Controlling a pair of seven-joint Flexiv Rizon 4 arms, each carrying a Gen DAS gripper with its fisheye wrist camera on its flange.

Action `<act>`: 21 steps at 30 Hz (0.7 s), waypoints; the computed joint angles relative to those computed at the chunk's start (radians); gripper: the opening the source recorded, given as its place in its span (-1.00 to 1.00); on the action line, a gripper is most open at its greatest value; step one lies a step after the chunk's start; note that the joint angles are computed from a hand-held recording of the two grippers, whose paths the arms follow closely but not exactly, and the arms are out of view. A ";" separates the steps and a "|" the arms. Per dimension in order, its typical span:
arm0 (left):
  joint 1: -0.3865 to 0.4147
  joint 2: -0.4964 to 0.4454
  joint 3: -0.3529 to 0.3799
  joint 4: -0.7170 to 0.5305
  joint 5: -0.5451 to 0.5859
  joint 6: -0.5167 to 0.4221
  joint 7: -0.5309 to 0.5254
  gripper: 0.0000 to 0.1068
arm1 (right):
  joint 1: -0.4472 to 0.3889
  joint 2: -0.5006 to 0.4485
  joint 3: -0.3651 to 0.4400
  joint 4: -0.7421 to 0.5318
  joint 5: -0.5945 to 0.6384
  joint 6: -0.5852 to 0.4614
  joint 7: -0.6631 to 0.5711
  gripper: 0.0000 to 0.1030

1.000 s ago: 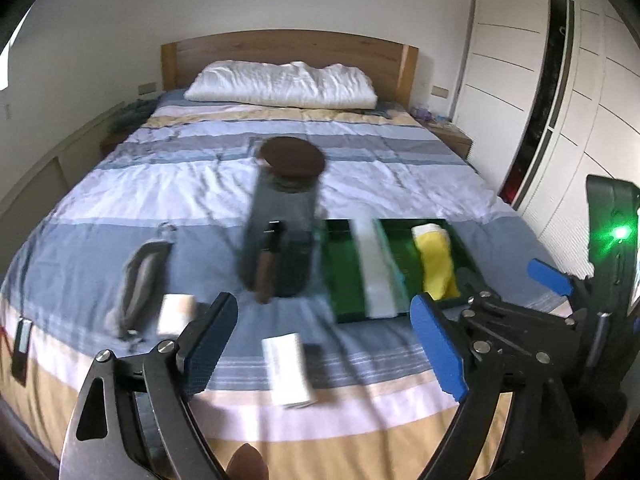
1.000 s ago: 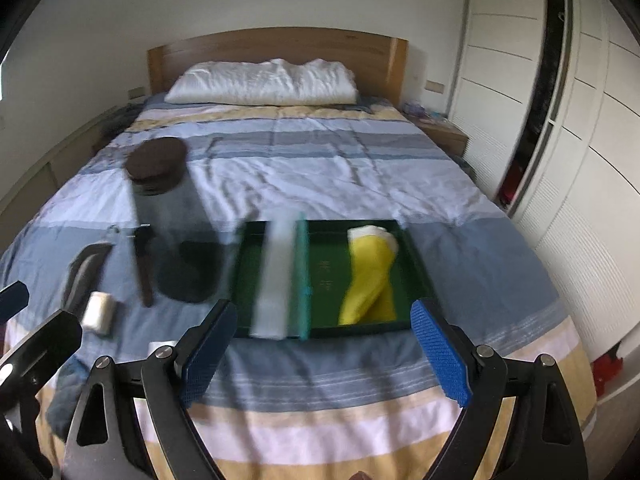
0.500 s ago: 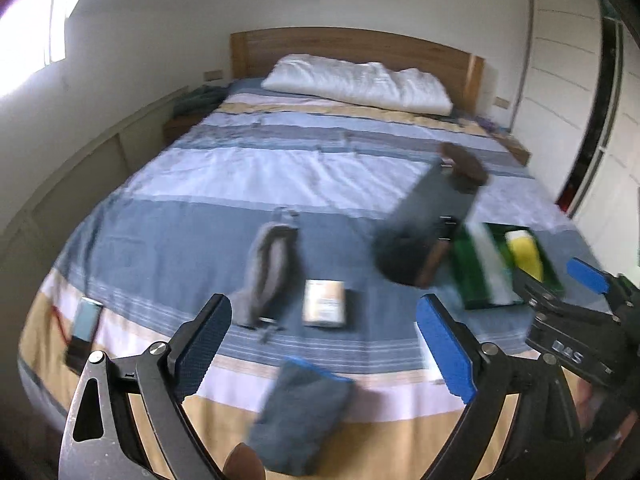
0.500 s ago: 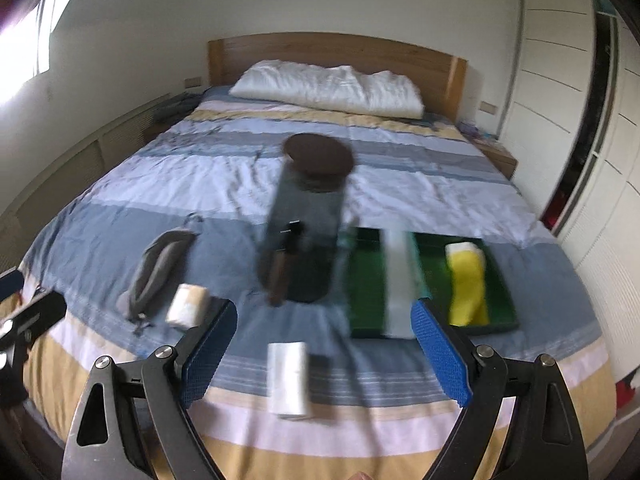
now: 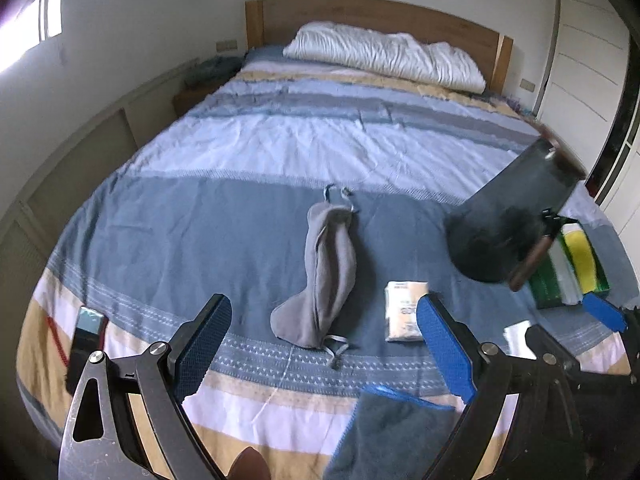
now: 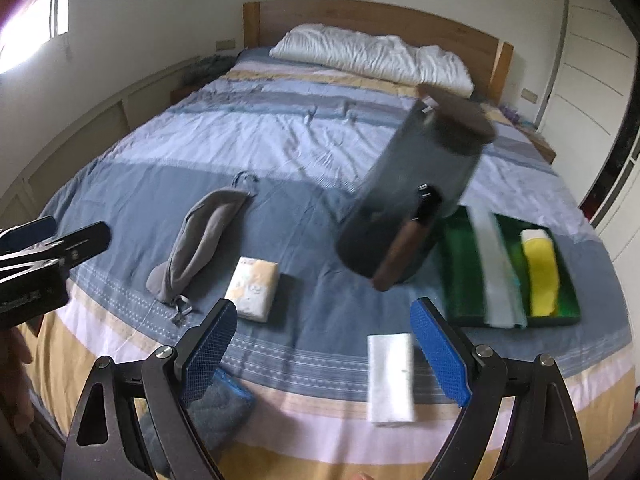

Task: Organize soft objects
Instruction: 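Withdraw both open tools back toward the remaining items on the bed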

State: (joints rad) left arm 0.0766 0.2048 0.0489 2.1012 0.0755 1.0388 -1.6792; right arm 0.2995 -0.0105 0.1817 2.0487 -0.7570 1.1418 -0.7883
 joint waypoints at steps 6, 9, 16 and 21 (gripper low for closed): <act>0.005 -0.120 0.008 -0.029 -0.023 0.029 0.041 0.70 | 0.044 -0.129 -0.023 -0.091 0.018 -0.024 -0.002 0.73; 0.004 -0.169 0.016 -0.046 -0.041 0.041 0.062 0.70 | 0.070 -0.196 -0.041 -0.139 0.032 -0.032 -0.012 0.73; -0.001 -0.257 0.024 -0.080 -0.112 0.060 0.143 0.70 | 0.110 -0.304 -0.078 -0.216 0.070 -0.027 -0.048 0.73; -0.004 -0.317 0.027 -0.112 -0.139 0.042 0.169 0.70 | 0.131 -0.362 -0.102 -0.261 0.095 -0.027 -0.060 0.73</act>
